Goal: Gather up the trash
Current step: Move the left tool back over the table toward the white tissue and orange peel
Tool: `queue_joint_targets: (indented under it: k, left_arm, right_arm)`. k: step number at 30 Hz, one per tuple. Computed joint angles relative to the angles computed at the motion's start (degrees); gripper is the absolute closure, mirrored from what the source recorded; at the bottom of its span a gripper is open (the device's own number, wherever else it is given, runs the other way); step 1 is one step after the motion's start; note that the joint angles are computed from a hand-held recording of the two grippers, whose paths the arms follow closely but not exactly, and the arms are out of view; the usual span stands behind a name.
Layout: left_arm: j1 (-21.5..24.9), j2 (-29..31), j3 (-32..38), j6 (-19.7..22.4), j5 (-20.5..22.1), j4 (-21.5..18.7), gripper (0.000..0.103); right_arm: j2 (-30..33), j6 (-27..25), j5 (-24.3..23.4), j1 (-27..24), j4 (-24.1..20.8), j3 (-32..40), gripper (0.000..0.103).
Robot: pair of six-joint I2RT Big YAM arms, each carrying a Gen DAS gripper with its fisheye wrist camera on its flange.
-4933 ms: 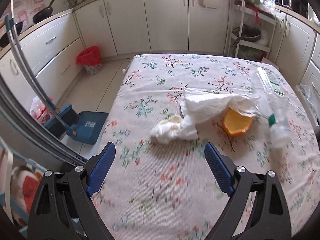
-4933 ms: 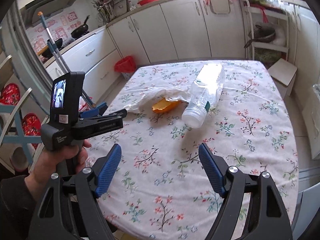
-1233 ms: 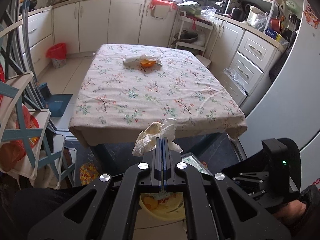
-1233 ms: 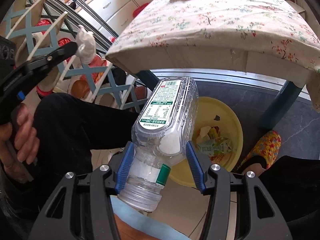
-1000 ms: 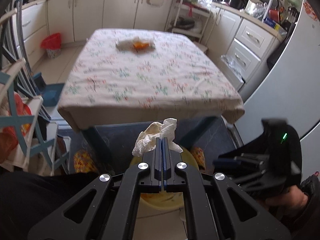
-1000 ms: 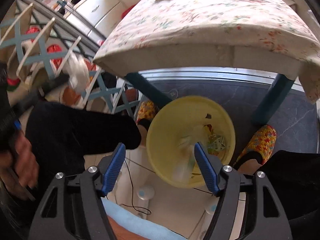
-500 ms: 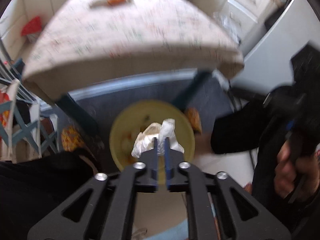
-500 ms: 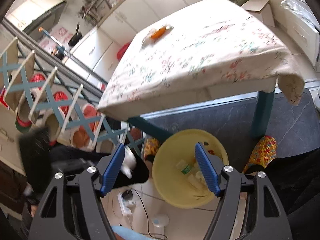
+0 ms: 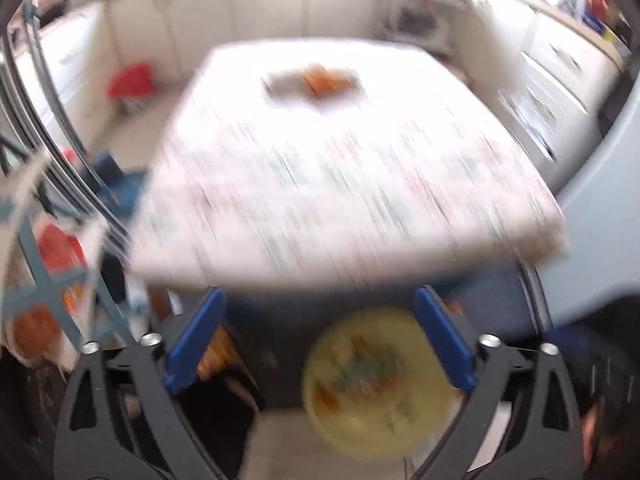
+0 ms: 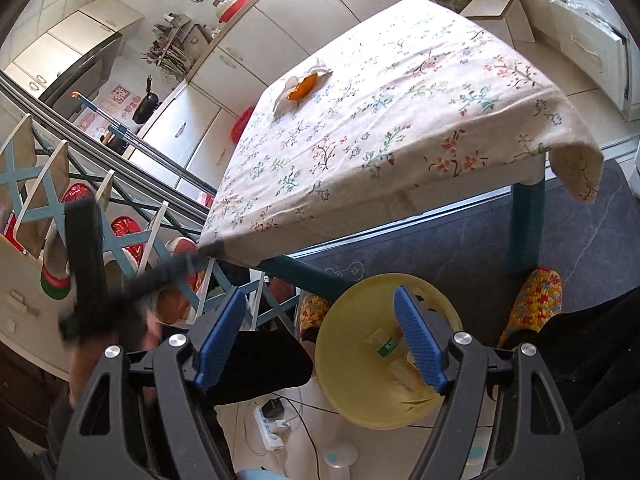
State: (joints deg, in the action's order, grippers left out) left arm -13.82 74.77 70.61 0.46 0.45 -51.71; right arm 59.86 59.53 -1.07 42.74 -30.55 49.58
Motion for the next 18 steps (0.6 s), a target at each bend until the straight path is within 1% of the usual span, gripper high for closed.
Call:
queue_joint_targets:
  k: [1, 2, 5, 7, 9, 11, 13, 15, 16, 18]
  left_arm:
    - [0.48, 2.22, 2.02, 0.01, -1.04, 0.91, 0.008]
    - [1.16, 5.96, 5.57, -0.08, -1.42, 1.10, 0.008]
    - [1.82, 16.10, 15.86, 0.29, -1.83, -1.22, 0.008]
    - [1.54, 21.72, 21.53, 2.54, -3.40, -1.95, 0.008]
    - [1.15, 28.34, 28.41, 5.53, -5.87, -4.11, 0.008]
    - [0.90, 32.95, 33.42, 5.97, -7.50, -5.30, 0.008]
    - [1.28, 35.68, 36.54, 5.52, -6.08, -4.24, 0.008]
    - [1.50, 38.33, 40.08, 4.63, -5.19, -4.51, 0.008]
    - [1.62, 39.14, 40.89, 4.06, -4.18, -4.13, 0.008]
    - [2.26, 40.17, 41.24, 2.01, -1.01, -2.13, 0.008]
  right_arm:
    - [0.64, 0.11, -0.64, -0.24, 0.39, 0.15, 0.028]
    - [0.82, 0.09, -1.12, -0.51, 0.53, 0.13, 0.027]
    - [2.17, 0.11, -2.98, -1.60, 1.06, 0.38, 0.027]
    - [2.92, 0.32, -4.16, -2.51, 1.40, 0.55, 0.026]
    - [3.93, 0.89, -5.23, -3.55, 2.17, 0.79, 0.026]
    - [5.14, 1.66, -6.35, -4.25, 2.79, 1.14, 0.025]
    - [6.34, 1.66, -7.78, -4.65, 2.89, 1.46, 0.025]
    - [7.41, 1.80, -9.14, -5.04, 2.81, 1.76, 0.025]
    - [7.91, 2.08, -9.68, -5.23, 2.75, 1.93, 0.025]
    - [9.02, 2.65, -10.76, -5.63, 2.81, 2.37, 0.025]
